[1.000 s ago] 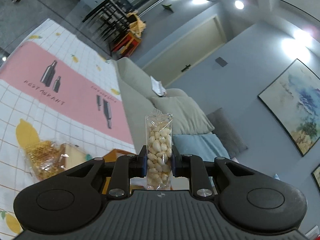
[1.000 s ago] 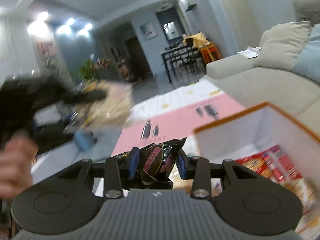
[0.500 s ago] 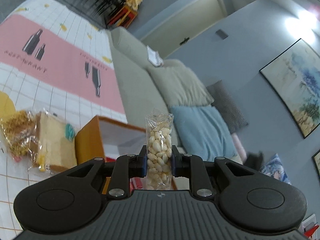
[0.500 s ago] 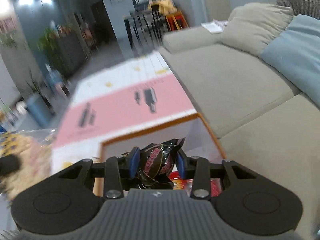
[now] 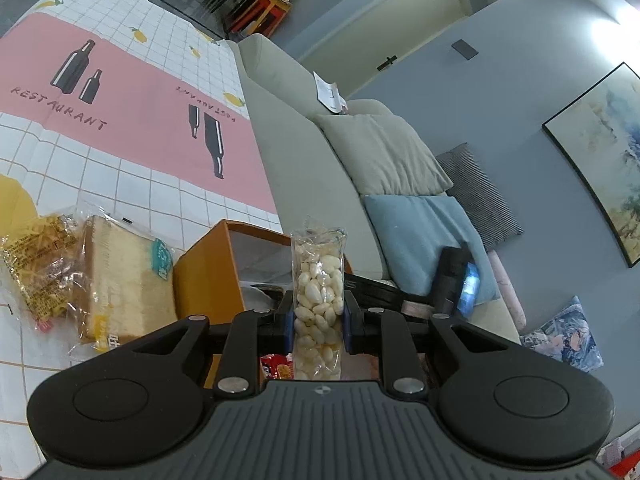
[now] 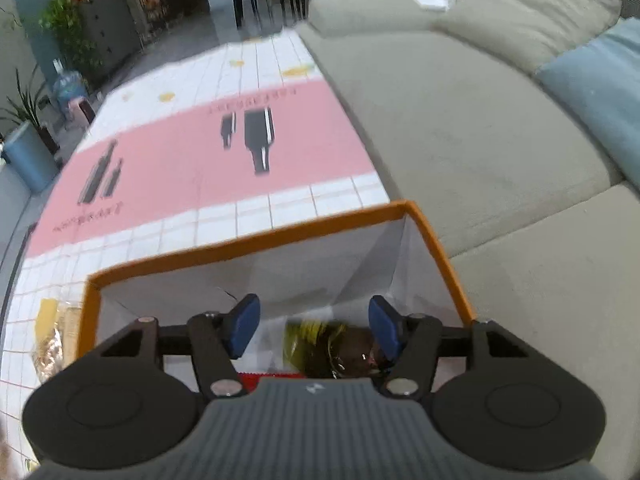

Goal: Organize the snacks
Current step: 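Carry both held snacks over the orange box and open both tools, then move both tools back to the bread and waffle bags on the table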

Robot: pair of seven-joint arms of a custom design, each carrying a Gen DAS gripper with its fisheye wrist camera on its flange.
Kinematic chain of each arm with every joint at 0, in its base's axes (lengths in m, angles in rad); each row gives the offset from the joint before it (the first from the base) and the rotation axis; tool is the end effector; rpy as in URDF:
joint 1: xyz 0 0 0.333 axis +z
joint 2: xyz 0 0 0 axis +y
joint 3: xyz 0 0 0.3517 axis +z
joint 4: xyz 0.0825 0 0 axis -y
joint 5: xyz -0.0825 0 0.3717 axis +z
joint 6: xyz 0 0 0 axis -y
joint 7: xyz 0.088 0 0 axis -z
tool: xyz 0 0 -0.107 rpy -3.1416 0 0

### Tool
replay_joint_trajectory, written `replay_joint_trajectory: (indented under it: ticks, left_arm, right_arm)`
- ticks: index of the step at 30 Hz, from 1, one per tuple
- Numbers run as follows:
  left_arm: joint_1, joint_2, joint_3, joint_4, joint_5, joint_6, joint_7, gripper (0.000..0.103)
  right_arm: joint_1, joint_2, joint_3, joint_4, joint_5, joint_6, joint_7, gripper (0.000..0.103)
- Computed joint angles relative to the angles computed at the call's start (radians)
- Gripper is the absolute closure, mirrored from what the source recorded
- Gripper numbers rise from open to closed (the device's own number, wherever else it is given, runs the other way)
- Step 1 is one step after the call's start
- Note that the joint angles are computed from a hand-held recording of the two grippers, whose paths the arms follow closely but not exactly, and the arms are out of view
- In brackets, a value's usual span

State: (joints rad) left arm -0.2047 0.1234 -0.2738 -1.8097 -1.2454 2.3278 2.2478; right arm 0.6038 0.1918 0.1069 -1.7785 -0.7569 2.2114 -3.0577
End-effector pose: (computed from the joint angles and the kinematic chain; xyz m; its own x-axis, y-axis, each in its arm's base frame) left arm 0.5536 -0.2955 0.5667 -0.4821 -0.4628 0.7439 -0.8581 0.0784 -0.5074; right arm 0.5008 0.3943 0.5196 -0.4789 -0.8651 -0.1492 -0.6459 0.4623 -0.6076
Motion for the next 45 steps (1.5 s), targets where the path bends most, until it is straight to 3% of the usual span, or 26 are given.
replay_joint_trajectory:
  ticks: [5,10,13,15,19,24,28,33,35,38,40,45]
  left_arm:
    - [-0.003,0.000,-0.005,0.002,0.004,-0.035,-0.005,0.079]
    - [-0.015,0.005,-0.015,0.000,-0.013,-0.093,-0.022,0.079]
    - [-0.054,0.008,-0.027,0.009,0.067,-0.031,-0.061,0.079]
    - [-0.084,0.019,-0.036,0.025,0.157,0.028,-0.110,0.079]
    - [-0.141,0.048,-0.051,0.049,0.382,0.148,-0.253,0.079]
    - [-0.169,0.118,-0.054,0.105,0.596,0.180,-0.409,0.079]
    - [-0.167,0.162,-0.066,0.144,0.692,0.169,-0.485,0.079]
    - [-0.168,0.185,-0.076,0.154,0.772,0.201,-0.556,0.079]
    - [-0.149,0.187,-0.093,0.156,0.747,0.201,-0.545,0.067]
    - [-0.149,0.194,-0.086,0.186,0.770,0.169,-0.577,0.035]
    - [-0.168,0.181,-0.062,0.182,0.831,0.180,-0.647,0.036]
    - [-0.150,0.124,-0.065,0.127,0.842,0.212,-0.669,0.035]
  right_arm:
    - [0.022,-0.103,0.022,-0.099,-0.133,0.039,0.166,0.038]
    - [0.010,-0.224,0.091,-0.213,-0.230,0.026,0.331,0.037]
    - [-0.010,-0.279,0.129,-0.278,-0.278,0.028,0.449,0.037]
    - [-0.030,-0.316,0.142,-0.328,-0.294,0.077,0.514,0.037]
    - [-0.059,-0.335,0.166,-0.356,-0.279,0.109,0.458,0.037]
    - [-0.072,-0.331,0.174,-0.360,-0.220,0.117,0.352,0.037]
    - [-0.083,-0.333,0.172,-0.384,-0.199,0.159,0.319,0.037]
    - [-0.081,-0.312,0.176,-0.368,-0.156,0.123,0.245,0.038]
    - [-0.081,-0.314,0.173,-0.372,-0.155,0.130,0.250,0.038]
    - [-0.084,-0.323,0.172,-0.384,-0.161,0.144,0.277,0.040]
    - [-0.088,-0.330,0.174,-0.390,-0.167,0.150,0.294,0.040]
    - [-0.093,-0.338,0.183,-0.395,-0.187,0.141,0.318,0.040]
